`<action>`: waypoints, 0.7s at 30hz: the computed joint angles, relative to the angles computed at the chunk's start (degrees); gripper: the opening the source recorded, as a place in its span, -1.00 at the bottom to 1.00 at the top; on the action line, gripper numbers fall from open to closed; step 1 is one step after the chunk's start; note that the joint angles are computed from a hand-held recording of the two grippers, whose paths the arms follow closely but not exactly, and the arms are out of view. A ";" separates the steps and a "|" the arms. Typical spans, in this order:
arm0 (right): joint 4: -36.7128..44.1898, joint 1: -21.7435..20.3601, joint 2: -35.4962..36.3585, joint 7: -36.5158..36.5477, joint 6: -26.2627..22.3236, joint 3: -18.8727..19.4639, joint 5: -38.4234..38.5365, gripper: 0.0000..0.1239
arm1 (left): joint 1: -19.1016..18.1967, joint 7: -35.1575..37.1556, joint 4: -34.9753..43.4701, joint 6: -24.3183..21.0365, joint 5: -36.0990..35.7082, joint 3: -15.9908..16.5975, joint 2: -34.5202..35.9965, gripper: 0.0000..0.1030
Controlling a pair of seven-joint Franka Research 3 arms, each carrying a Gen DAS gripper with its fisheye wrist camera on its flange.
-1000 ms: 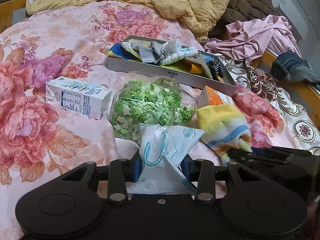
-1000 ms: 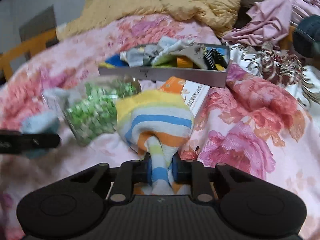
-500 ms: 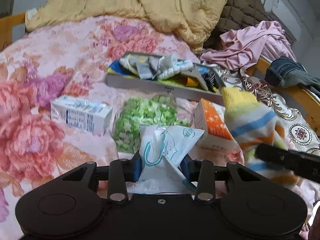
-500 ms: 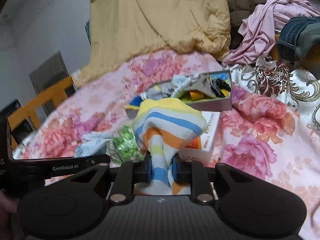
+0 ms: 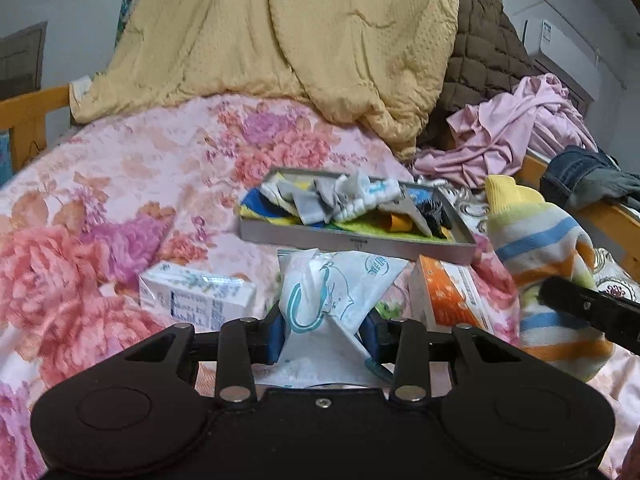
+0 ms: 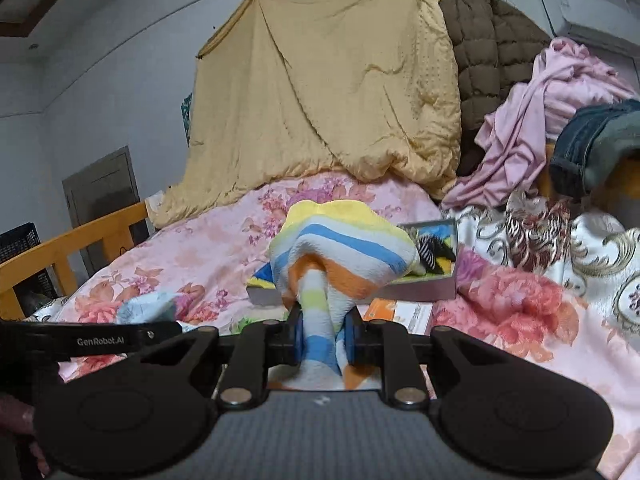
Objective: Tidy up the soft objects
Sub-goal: 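Carry the tissue packet and striped sock up over the frog tray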
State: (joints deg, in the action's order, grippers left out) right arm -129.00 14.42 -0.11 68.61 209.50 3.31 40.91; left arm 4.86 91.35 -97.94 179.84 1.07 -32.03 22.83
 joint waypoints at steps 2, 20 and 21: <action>0.27 0.22 0.32 -1.54 1.43 0.19 0.72 -0.65 | -1.68 -0.68 -0.18 2.29 1.29 2.17 -0.34 -0.23; 0.07 0.76 0.35 -3.72 3.90 0.26 1.42 -0.65 | -2.31 -6.31 0.67 2.95 8.25 3.89 -0.16 -0.23; 0.12 0.73 0.33 -3.76 3.74 0.23 1.45 -0.65 | -2.36 -6.45 0.64 2.99 8.24 3.92 -0.21 -0.23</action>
State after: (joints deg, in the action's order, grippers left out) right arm -128.88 15.15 0.22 64.85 213.24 3.54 42.36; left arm 2.51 84.90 -97.30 182.83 9.31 -28.10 22.62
